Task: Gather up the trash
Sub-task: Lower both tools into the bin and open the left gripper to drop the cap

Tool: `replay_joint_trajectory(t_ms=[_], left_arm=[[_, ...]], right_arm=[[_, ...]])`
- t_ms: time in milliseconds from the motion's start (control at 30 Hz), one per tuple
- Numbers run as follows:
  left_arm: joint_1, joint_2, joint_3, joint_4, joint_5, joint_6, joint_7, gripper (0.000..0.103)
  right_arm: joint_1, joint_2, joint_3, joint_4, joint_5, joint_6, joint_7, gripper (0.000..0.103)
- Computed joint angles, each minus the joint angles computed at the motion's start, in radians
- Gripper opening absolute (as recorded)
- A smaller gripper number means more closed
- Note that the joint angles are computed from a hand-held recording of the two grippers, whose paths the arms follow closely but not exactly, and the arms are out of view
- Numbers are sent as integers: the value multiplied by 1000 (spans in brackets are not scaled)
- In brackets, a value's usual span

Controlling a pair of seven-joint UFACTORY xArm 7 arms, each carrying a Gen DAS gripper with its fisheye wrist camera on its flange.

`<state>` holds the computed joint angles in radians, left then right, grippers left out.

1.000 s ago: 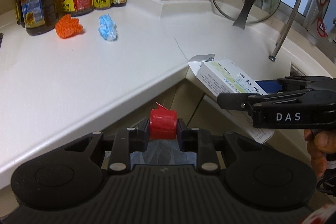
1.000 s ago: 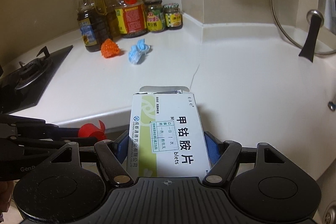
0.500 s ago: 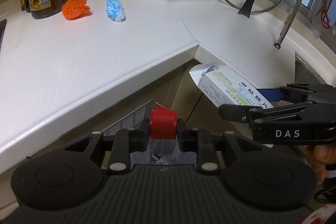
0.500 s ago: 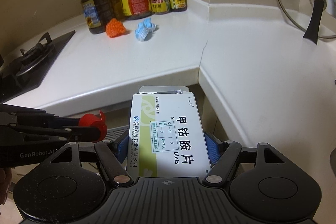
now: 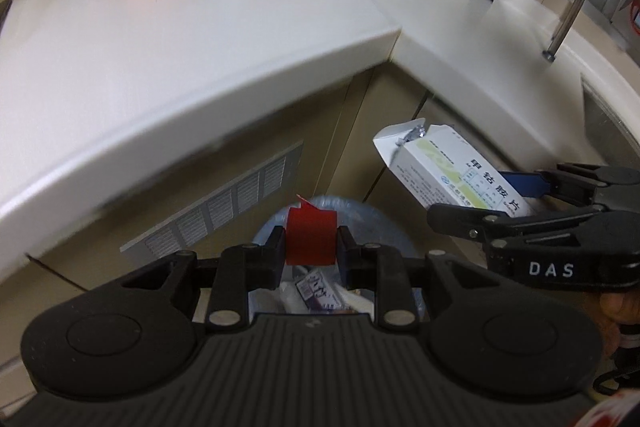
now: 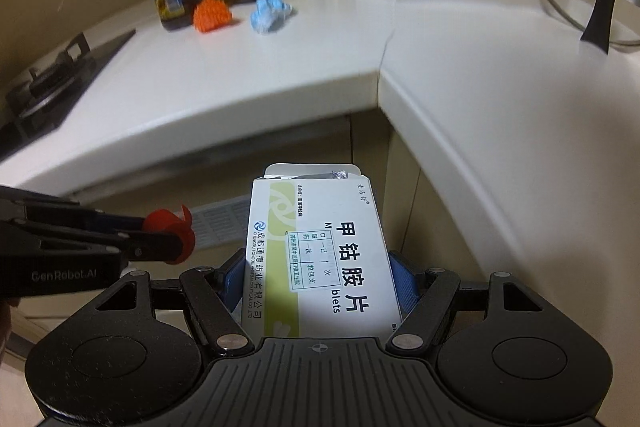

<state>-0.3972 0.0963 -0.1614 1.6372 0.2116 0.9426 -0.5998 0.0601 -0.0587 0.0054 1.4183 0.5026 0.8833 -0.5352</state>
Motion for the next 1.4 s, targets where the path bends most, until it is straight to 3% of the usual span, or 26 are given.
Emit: replay_joint_trajectory(t_ms=[333,733,800,1400], left_arm=[[5,25,4,-93,-27,-43,-48,23],[-1,81,17,-107,-43,-84,-59,25],[-2,98,18,-92,-48,-76,-59,32],[0,53,13,-121,-54,4,-85,32]], right_arm=[[-4,11,-1,-103,-3,-47,-43,71],[-19,55,8,-117,15,-52,-87,71],[-22,63,9,-111,14,-47,-86,71],[-12,55,21,-102,24,-53,-61,72]])
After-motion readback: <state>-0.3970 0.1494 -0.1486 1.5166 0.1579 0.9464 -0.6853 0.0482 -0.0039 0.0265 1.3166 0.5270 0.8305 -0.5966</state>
